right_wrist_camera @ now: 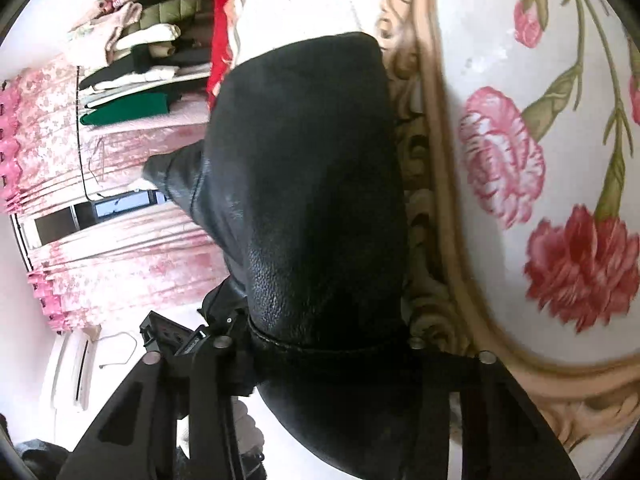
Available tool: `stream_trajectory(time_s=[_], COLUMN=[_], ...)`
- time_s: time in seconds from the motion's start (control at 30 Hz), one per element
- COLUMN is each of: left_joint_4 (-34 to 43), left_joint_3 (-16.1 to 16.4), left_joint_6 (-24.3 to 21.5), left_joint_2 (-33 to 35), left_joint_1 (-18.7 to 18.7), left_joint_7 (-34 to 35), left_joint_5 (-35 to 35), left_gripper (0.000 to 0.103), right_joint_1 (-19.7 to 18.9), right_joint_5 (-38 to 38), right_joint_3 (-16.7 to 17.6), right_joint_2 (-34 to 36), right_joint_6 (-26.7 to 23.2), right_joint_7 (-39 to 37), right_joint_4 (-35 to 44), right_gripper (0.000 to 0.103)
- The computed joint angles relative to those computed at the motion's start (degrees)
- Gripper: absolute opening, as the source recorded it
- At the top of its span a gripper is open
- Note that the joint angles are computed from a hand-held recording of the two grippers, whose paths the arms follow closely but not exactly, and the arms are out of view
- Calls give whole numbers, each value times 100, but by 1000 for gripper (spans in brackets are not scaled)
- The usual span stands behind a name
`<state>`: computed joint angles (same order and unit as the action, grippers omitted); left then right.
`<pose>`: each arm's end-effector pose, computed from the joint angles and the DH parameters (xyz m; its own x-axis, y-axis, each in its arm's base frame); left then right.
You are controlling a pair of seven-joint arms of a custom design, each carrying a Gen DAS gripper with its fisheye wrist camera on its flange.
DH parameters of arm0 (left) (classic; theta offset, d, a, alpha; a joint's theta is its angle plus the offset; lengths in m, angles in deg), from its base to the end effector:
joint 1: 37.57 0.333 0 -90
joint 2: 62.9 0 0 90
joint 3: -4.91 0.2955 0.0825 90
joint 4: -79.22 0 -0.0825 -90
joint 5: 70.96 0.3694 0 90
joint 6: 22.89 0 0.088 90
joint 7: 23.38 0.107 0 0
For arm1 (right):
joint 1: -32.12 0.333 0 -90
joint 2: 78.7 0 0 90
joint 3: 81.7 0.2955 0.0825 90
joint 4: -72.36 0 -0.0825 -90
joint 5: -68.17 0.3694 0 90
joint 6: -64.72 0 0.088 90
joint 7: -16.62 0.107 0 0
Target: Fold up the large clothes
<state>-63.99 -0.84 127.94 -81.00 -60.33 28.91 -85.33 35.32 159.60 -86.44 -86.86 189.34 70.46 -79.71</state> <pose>0.4082 -0.2158 0.4352 0.2714 -0.8792 0.3915 -0.8986 -0.3772 -0.2242 0.4041 0.0282 0.2805 -0.3812 -0.2949 -0.8762 -0.8461 0.4931 0.2021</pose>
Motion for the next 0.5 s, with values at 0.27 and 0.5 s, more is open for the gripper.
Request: stream_trajectory(time_s=[0.27, 0.5], left_joint_4=[925, 2542], left_joint_3=[-87, -383], left_joint_6=[-391, -569], left_joint_2=[118, 1013], left_joint_1=[54, 143], left_joint_7=[224, 408], left_joint_5=[315, 334], left_gripper=[15, 15], right_joint_1=[33, -339], right_joint_5=[-420, -1430], right_joint_3=[-106, -529], right_joint_2=[-1006, -1408], right_joint_6=[282, 83], right_joint_7=[734, 1285], right_joint_4=[-31, 548], right_gripper=[38, 36])
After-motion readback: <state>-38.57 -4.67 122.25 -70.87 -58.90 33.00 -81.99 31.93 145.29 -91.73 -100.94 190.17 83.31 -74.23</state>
